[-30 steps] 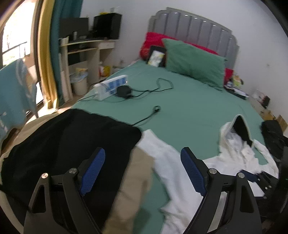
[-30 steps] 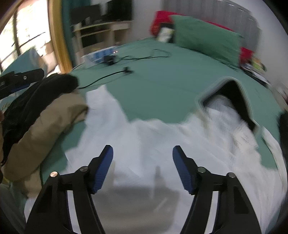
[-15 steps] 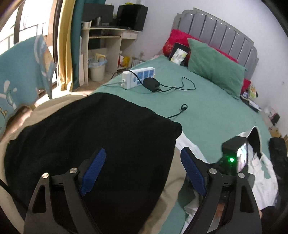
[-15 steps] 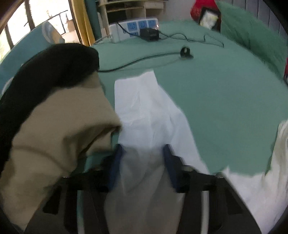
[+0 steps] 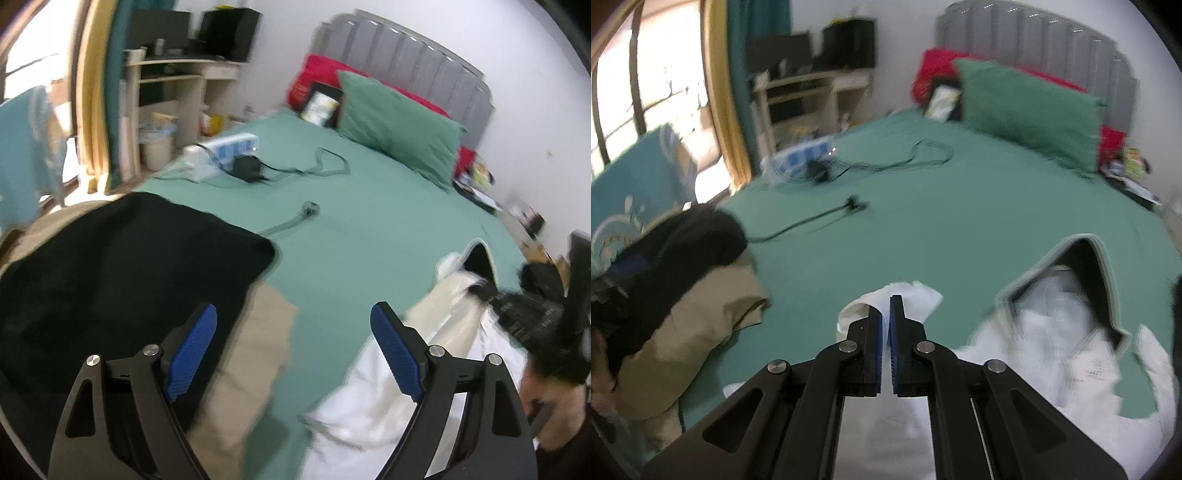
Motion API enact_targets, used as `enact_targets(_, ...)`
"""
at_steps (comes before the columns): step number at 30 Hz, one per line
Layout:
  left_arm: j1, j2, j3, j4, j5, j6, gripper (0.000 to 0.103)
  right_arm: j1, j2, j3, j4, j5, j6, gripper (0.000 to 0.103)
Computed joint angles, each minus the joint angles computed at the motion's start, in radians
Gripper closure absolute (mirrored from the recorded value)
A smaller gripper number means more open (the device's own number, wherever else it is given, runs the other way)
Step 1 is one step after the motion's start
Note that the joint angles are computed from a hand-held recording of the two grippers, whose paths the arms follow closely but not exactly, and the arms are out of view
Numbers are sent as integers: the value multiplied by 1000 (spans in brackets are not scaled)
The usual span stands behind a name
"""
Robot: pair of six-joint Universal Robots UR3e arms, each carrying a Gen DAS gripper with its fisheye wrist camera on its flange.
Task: Fold large clothes
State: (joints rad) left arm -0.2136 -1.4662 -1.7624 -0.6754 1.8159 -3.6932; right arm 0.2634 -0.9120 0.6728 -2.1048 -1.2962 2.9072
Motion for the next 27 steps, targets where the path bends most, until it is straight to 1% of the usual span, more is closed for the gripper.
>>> enact_targets(3, -62, -97, 77, -18, -11, 3, 15, -87, -133, 167, -84, 43, -1, 100)
enact_targets(5, -91, -156, 121, -28, -25, 5, 15, -152, -238, 317, -155, 78, -4, 100)
enact_targets(10, -129, -284, 228, -73, -78, 16, 15, -326, -489, 688, -258, 162, -32, 100)
enact_targets(13, -151, -350, 277, -100, -63, 29, 15, -439, -638, 902, -240, 200, -78, 99)
enact_targets(15, -145, -377, 281, -101, -88, 33, 15, -500, -699, 1009, -194, 195, -97, 97)
enact_targets(17, -140, -409, 288, -95, -110, 35, 15, -559, -740, 1094, -126, 165, -114, 91)
enact_targets(18, -140, -429, 297, -105, -119, 36, 17, -582, -754, 1132, -107, 144, -116, 78)
enact_targets(19, -142, -441, 309, -114, -125, 37, 21, -610, -772, 1173, -94, 129, -120, 59)
enact_targets(20, -143, -453, 312, -114, -133, 43, 24, -644, -797, 1218, -90, 122, -125, 52)
enact_targets(21, -148, -469, 324, -119, -133, 52, 31, -669, -816, 1247, -89, 125, -132, 50)
enact_targets(22, -152, -480, 337, -131, -128, 61, 38, -690, -833, 1269, -89, 127, -142, 50)
enact_targets(23, -159, -498, 356, -144, -117, 73, 43, -704, -848, 1284, -95, 113, -149, 50)
enact_targets(24, -166, -514, 372, -157, -108, 89, 52, -705, -851, 1286, -107, 93, -147, 50)
enact_targets(25, -168, -527, 384, -172, -102, 99, 57, -692, -851, 1280, -124, 65, -136, 50)
enact_targets(26, -170, -543, 405, -193, -95, 95, 59, -677, -855, 1282, -164, 37, -129, 50)
enact_targets(27, -169, -554, 413, -205, -87, 78, 63, -677, -864, 1295, -194, 37, -142, 50)
